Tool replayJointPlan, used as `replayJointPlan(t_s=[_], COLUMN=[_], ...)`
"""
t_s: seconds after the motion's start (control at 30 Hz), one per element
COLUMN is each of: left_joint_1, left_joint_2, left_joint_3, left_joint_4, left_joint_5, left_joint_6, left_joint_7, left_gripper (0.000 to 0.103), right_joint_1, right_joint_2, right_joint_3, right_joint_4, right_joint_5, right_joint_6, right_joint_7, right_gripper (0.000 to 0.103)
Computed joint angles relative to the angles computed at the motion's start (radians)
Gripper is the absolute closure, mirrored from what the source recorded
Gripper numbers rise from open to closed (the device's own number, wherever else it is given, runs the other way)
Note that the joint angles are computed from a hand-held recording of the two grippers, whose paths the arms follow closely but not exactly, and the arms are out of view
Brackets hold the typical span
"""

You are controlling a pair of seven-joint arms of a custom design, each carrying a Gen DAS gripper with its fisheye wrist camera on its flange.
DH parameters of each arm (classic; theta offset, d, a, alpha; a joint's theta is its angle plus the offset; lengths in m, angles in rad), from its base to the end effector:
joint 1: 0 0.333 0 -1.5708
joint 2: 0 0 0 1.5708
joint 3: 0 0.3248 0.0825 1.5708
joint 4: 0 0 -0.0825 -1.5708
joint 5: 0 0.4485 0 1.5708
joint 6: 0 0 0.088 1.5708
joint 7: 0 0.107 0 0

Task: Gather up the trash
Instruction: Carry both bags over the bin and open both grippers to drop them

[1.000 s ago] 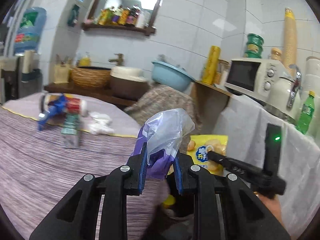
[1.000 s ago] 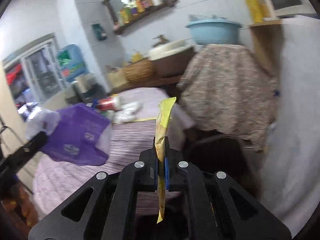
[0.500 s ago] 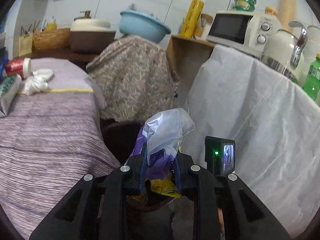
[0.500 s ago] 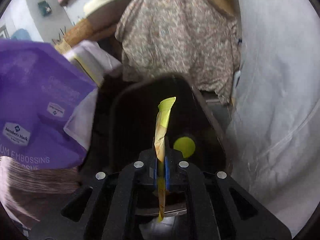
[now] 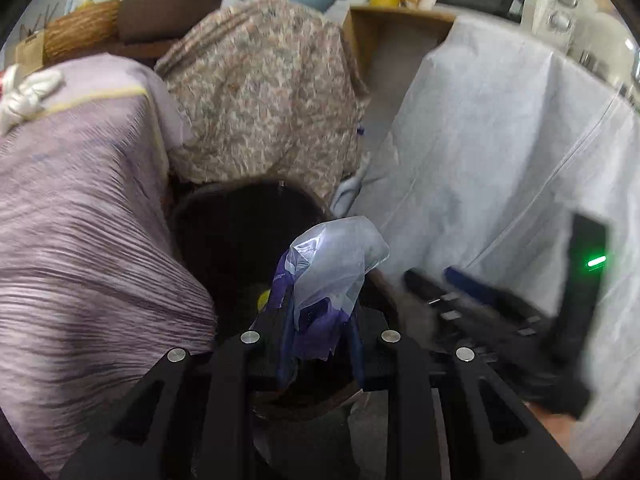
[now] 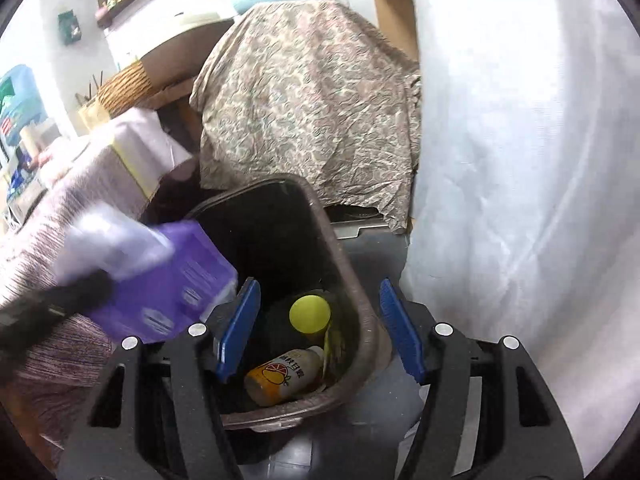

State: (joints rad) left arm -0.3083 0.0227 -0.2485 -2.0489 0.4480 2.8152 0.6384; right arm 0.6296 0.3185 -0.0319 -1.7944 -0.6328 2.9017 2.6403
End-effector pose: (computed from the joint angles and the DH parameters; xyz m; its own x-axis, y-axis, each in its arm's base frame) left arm 0.5476 -0.3648 0.4900 -0.0913 -0.9622 0.2565 -0.7463 -0.1044 -0.6574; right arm 0.5894 0.4468 0.4317 0.1851 -0.9557 -0.2286 -0.7012 0.0345 -0.7122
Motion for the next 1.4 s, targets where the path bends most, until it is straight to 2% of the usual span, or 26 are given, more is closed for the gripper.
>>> replayJointPlan(t_s=[0.1,0.27,0.33,0.43,0.57,0.73,0.83,0.9,1.03,1.17,1.3,1.4], left_joint_1=[-0.004,-0.016,-0.021,-0.022,-0.034,-0.048,-0.049,-0.046,-0.024,0.013,0.062,0.108], left_joint_2=[0.051,0.09,0.098,0.116,0.116,0.07,0.027,-0.017,-0.107,-0.213,-0.337,-0.462], left_joint_3=[-0.002,0.01,0.015,0.012,0.019,0.024,0.019,0.009,-0.023,-0.068,-0.116,-0.153], left_joint_4=[0.034,0.058,0.062,0.078,0.077,0.04,0.008,-0.022,-0.083,-0.15,-0.223,-0.291], left_joint_5=[-0.044,-0.075,-0.084,-0.128,-0.121,-0.064,-0.018,0.035,0.087,0.112,0.127,0.125], left_joint_6=[-0.037,-0.063,-0.062,-0.074,-0.072,-0.056,-0.036,-0.024,0.004,0.002,-0.016,-0.052], left_joint_7=[0.066,0.106,0.111,0.161,0.169,0.115,0.062,0.012,-0.051,-0.079,-0.123,-0.183], left_gripper=[0.079,0.077,0.072,0.06,0.041,0.036,0.032,0.03,0.026,0.022,0.019,0.016], right_joint_1=[0.006,-0.005,-0.006,-0.018,-0.029,-0.04,-0.038,-0.039,-0.06,-0.106,-0.125,-0.178], right_joint_2=[-0.02,-0.049,-0.061,-0.066,-0.074,-0.089,-0.096,-0.1,-0.096,-0.084,-0.063,-0.043], right_joint_3=[-0.017,-0.013,-0.013,-0.002,0.007,0.013,0.009,0.01,0.044,0.11,0.161,0.258], right_joint_4=[-0.021,-0.049,-0.06,-0.063,-0.072,-0.079,-0.075,-0.071,-0.055,-0.051,-0.018,0.016], right_joint_5=[-0.021,-0.047,-0.068,-0.077,-0.076,-0.077,-0.091,-0.1,-0.047,0.139,0.291,0.454], right_joint_6=[0.007,0.018,0.019,0.023,0.036,0.055,0.061,0.065,0.077,0.121,0.111,0.099], right_joint_7=[0.035,0.074,0.093,0.104,0.107,0.112,0.121,0.125,0.048,-0.111,-0.27,-0.455], right_gripper=[0.04,0.04,0.04,0.04,0.039,0.038,0.028,0.028,0.027,0.027,0.027,0.027])
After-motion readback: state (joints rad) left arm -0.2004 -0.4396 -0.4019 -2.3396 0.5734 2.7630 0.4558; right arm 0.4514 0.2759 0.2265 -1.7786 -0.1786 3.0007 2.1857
